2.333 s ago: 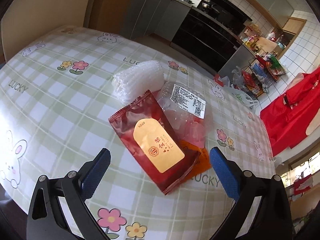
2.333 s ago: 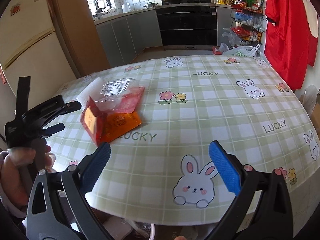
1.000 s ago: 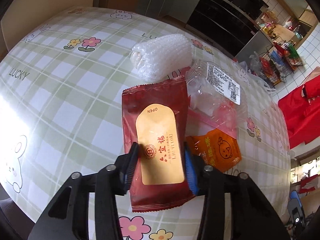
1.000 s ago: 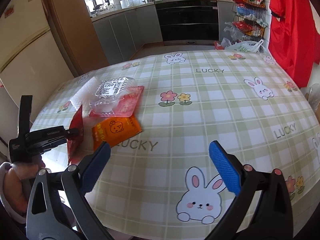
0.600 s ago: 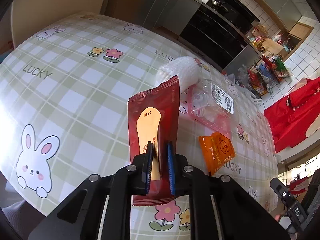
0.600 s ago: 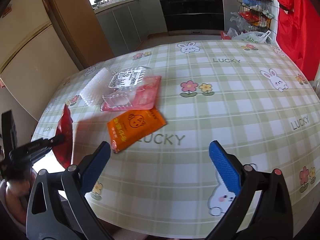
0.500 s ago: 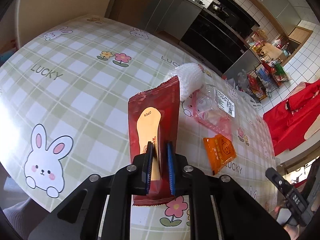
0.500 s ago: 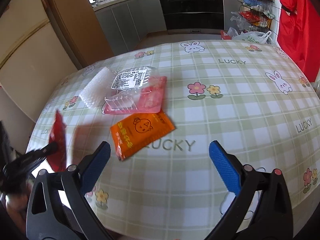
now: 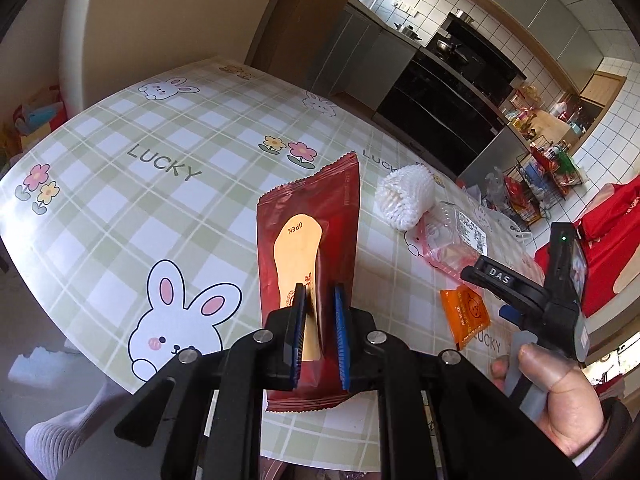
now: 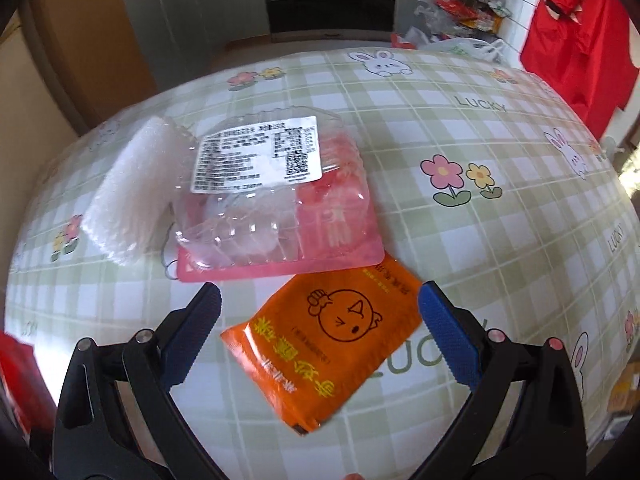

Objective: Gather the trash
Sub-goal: 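Reach the right gripper to the orange wrapper and close on it while the left gripper holds the red packet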

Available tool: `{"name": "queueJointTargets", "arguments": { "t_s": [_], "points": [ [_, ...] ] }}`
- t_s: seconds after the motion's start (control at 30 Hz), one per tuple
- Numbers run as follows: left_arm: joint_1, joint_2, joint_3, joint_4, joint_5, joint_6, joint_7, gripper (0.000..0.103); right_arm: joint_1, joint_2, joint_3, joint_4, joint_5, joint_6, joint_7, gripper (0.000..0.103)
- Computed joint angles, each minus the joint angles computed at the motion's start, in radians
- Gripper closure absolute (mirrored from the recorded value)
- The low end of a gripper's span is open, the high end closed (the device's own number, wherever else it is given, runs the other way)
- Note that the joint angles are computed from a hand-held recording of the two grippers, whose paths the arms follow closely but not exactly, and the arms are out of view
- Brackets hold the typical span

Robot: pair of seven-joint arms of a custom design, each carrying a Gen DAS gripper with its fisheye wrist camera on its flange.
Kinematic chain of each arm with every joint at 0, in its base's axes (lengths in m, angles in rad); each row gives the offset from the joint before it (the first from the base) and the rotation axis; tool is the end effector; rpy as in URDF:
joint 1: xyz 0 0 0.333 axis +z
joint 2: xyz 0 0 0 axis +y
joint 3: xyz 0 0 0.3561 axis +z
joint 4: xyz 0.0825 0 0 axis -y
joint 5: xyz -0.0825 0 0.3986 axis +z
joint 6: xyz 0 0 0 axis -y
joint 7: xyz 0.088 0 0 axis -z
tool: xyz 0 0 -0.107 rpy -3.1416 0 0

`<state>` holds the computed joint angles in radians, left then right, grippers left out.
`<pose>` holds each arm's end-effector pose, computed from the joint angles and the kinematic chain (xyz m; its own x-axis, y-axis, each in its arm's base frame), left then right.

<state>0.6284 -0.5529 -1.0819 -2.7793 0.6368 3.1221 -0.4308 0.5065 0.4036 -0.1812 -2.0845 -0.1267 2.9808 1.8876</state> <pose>0.3508 -0.2157 0.3540 0.5680 -0.7116 0.4136 -0.4494 -0.6891 -0.5685 0.6117 0.2239 0.3121 0.1612 -0.9869 -0.0043 -0.8627 -0.1388 -0.4862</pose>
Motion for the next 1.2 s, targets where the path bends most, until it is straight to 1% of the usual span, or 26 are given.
{"name": "queueJointTargets", "arguments": {
  "t_s": [0.03,0.07,0.13,0.27,0.37,0.4,0.43,0.53,0.57,0.63,0.7,0.73,0.83,0.87,0.9,0.93,1.0,1.03,1.07,1.1,1.13,1.17,1.2],
  "points": [
    [-0.009,-0.006,0.009,-0.005,-0.002,0.004,-0.002,0.089,0.058,0.014,-0.064,0.017,-0.068,-0.028,0.078,0.006],
    [-0.021,-0.014,0.019,-0.012,-0.006,0.008,-0.004,0.089,0.087,0.023,-0.093,0.025,-0.069,-0.042,0.086,0.006],
    [-0.019,-0.024,0.016,-0.012,-0.009,0.015,-0.005,0.089,0.088,0.031,-0.097,0.037,-0.097,-0.071,0.114,0.006],
    [-0.017,-0.040,0.006,-0.013,-0.024,0.026,-0.001,0.089,0.029,0.020,-0.040,0.021,-0.106,-0.085,0.096,0.006],
    [-0.014,-0.040,-0.002,-0.008,-0.037,0.030,0.006,0.089,-0.058,0.002,0.048,-0.011,-0.051,-0.097,0.010,0.006],
    [-0.016,-0.042,-0.004,-0.005,-0.042,0.026,0.008,0.089,-0.089,-0.005,0.075,-0.030,-0.026,-0.090,-0.027,0.006],
    [-0.020,-0.043,-0.004,-0.003,-0.044,0.020,0.010,0.089,-0.121,-0.015,0.103,-0.055,0.004,-0.063,-0.066,0.006],
    [-0.036,-0.050,0.001,0.002,-0.047,0.000,0.009,0.089,-0.140,-0.044,0.104,-0.117,0.021,-0.005,-0.143,0.006],
    [-0.038,-0.050,0.003,0.004,-0.044,-0.003,0.009,0.089,-0.166,-0.052,0.125,-0.132,0.052,0.005,-0.178,0.006],
    [-0.041,-0.047,0.001,0.010,-0.036,-0.010,0.007,0.089,-0.163,-0.062,0.110,-0.148,0.073,0.007,-0.199,0.007],
    [-0.037,-0.046,-0.005,0.015,-0.030,-0.004,0.001,0.089,-0.217,-0.065,0.166,-0.147,0.141,0.008,-0.268,0.007],
    [-0.036,-0.045,-0.008,0.018,-0.026,-0.001,0.000,0.089,-0.209,-0.066,0.161,-0.146,0.143,0.016,-0.287,0.007],
    [-0.042,-0.049,-0.008,0.021,-0.022,0.004,0.002,0.089,-0.203,-0.060,0.169,-0.130,0.137,0.042,-0.393,0.007],
    [-0.047,-0.051,-0.005,0.019,-0.023,0.003,0.002,0.089,-0.221,-0.054,0.195,-0.119,0.146,0.045,-0.448,0.007],
    [-0.053,-0.052,-0.001,0.017,-0.025,0.003,0.001,0.089,-0.227,-0.045,0.209,-0.103,0.153,0.033,-0.492,0.007],
    [-0.060,-0.053,0.004,0.014,-0.027,-0.001,0.001,0.089,-0.216,-0.041,0.203,-0.090,0.151,0.013,-0.516,0.007],
    [-0.075,-0.050,0.013,0.011,-0.029,-0.015,-0.003,0.089,-0.246,-0.022,0.238,-0.054,0.185,-0.013,-0.600,0.007],
    [-0.078,-0.048,0.015,0.011,-0.026,-0.016,-0.005,0.089,-0.252,-0.015,0.245,-0.041,0.202,-0.023,-0.627,0.007],
    [-0.084,-0.047,0.016,0.011,-0.023,-0.022,-0.006,0.089,-0.261,-0.007,0.253,-0.023,0.220,-0.041,-0.657,0.011],
    [-0.084,-0.045,0.015,0.012,-0.017,-0.022,-0.008,0.089,-0.284,-0.002,0.276,-0.007,0.251,-0.062,-0.697,0.019],
    [-0.081,-0.042,0.012,0.013,-0.013,-0.018,-0.012,0.089,-0.299,0.006,0.289,0.010,0.277,-0.083,-0.732,0.022],
    [-0.076,-0.039,0.009,0.014,-0.009,-0.012,-0.015,0.089,-0.291,0.012,0.279,0.024,0.284,-0.103,-0.745,0.024],
    [-0.073,-0.037,0.005,0.016,-0.007,-0.008,-0.017,0.089,-0.299,0.016,0.286,0.034,0.302,-0.115,-0.774,0.026]
  ]
}}
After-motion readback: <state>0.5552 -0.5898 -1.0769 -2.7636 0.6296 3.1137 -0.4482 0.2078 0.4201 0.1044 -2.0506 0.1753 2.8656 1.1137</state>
